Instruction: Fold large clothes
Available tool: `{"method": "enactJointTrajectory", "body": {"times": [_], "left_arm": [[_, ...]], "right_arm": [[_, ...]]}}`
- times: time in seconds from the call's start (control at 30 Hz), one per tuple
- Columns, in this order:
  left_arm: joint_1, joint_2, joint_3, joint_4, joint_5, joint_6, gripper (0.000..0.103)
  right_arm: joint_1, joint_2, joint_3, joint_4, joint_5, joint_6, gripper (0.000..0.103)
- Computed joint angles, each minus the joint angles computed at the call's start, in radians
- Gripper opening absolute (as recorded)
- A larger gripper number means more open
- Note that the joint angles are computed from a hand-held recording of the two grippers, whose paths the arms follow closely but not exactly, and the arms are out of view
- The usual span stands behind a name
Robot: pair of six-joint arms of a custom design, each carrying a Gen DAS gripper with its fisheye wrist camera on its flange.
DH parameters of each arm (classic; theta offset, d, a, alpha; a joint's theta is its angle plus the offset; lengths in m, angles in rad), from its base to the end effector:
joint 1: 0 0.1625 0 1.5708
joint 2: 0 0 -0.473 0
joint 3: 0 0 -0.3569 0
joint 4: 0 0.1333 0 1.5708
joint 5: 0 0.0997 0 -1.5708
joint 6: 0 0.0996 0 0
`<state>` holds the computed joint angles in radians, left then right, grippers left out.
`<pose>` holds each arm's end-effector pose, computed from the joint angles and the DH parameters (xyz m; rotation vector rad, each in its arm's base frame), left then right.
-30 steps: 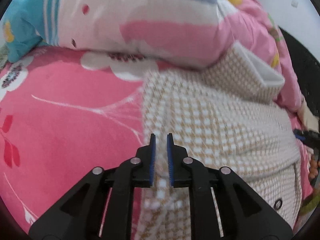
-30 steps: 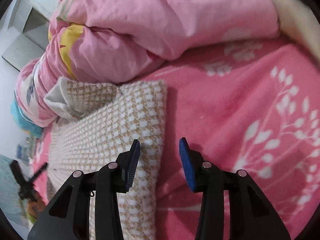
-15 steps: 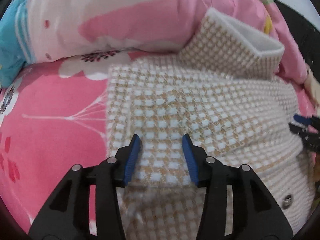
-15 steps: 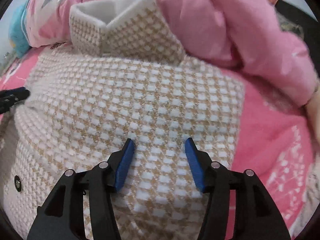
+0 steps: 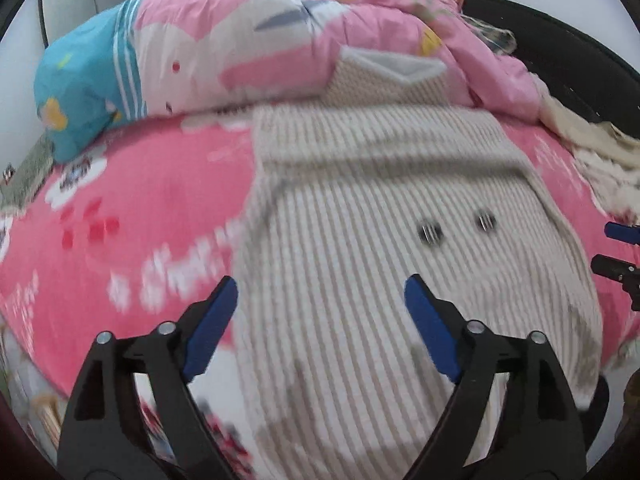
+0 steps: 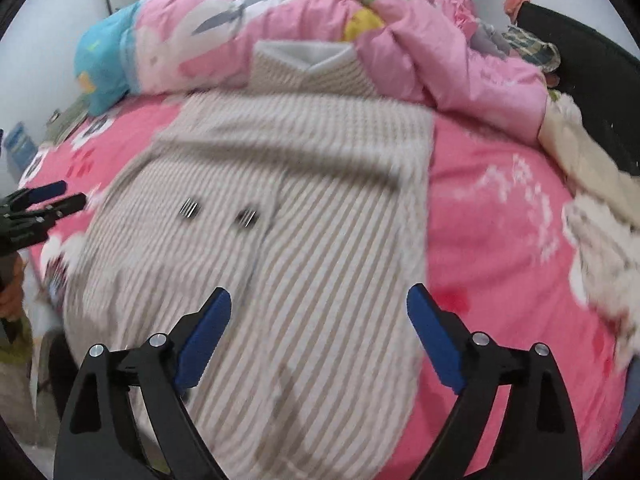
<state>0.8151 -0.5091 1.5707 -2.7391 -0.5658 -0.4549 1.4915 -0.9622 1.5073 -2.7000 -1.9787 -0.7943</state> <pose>-0.3162 -0.6526 0.0389 0.2714 2.2310 -0.8011 0.0373 -0.7144 0.3442 0.7279 -2.3921 0.4615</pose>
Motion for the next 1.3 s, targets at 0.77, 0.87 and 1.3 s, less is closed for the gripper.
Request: {"method": "enactJointTrajectory", "body": {"times": [0.77, 0.87, 1.3], "left_arm": [[0.005, 0.050, 0.143, -0.034, -0.061, -0.147, 0.095], [0.008, 0.050, 0.144, -0.044, -0.069, -0.126, 0.095], [0.000, 0.066, 0.167, -0.131, -0.044, -0.078, 0.096]], "right_arm": [[-0.058, 0.047, 0.149, -0.210, -0.085, 0.071, 0.097], [-0.053, 0.046, 0.159, -0.224, -0.101, 0.086, 0.097], [-0.064, 0.027, 0.160, -0.201, -0.060, 0.075, 0.097]]}}
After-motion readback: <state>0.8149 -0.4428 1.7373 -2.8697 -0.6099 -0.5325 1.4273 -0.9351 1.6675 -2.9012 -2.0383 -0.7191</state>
